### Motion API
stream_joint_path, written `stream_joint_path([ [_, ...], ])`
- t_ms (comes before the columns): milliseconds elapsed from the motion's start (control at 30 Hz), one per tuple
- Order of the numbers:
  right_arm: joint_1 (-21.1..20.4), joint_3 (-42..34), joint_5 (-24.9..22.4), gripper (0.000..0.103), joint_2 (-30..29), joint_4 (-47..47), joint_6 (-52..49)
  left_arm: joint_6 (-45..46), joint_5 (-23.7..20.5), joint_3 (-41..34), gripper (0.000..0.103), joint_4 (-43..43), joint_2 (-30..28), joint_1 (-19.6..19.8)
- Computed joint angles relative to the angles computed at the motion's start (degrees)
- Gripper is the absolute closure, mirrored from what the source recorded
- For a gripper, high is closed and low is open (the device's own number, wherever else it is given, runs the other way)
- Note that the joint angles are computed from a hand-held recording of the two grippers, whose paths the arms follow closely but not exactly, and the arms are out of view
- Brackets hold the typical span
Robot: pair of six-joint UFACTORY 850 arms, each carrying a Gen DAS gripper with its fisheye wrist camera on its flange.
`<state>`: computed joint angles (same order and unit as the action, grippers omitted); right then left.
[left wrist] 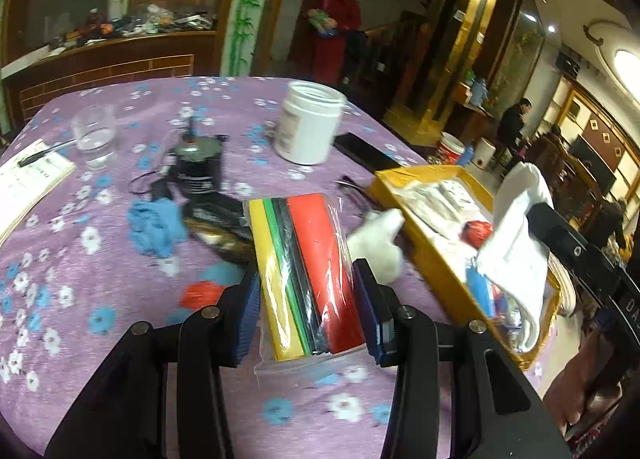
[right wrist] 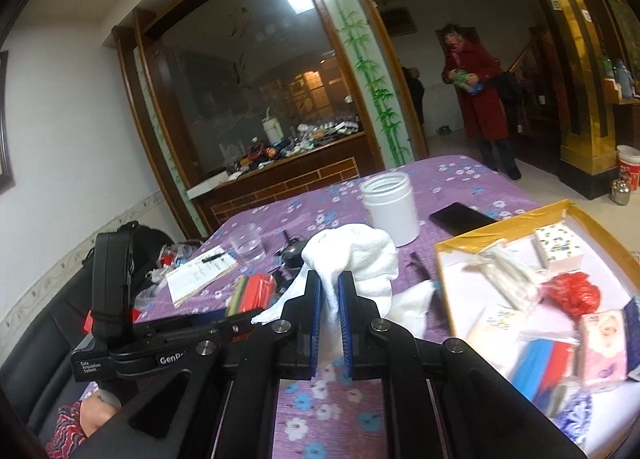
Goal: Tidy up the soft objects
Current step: 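Carry the rainbow pack with left gripper while right gripper carries the white cloth into the tray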
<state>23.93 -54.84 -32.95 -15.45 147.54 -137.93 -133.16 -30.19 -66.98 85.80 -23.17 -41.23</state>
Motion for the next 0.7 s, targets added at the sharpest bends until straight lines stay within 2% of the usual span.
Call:
stream_joint_path([
  [367,-8.89,3.1,-2.45,0.094,2.55,-4.53,6.12,17.42,2.19,-15.34,0.061,-11.02,-8.94,-2.19],
  [700,-14.38,0.43,1.64,0.094,1.36,-5.56,7.32,35.45,5.36,-30.9,0.061,-25.74,-19.42,-1.53],
])
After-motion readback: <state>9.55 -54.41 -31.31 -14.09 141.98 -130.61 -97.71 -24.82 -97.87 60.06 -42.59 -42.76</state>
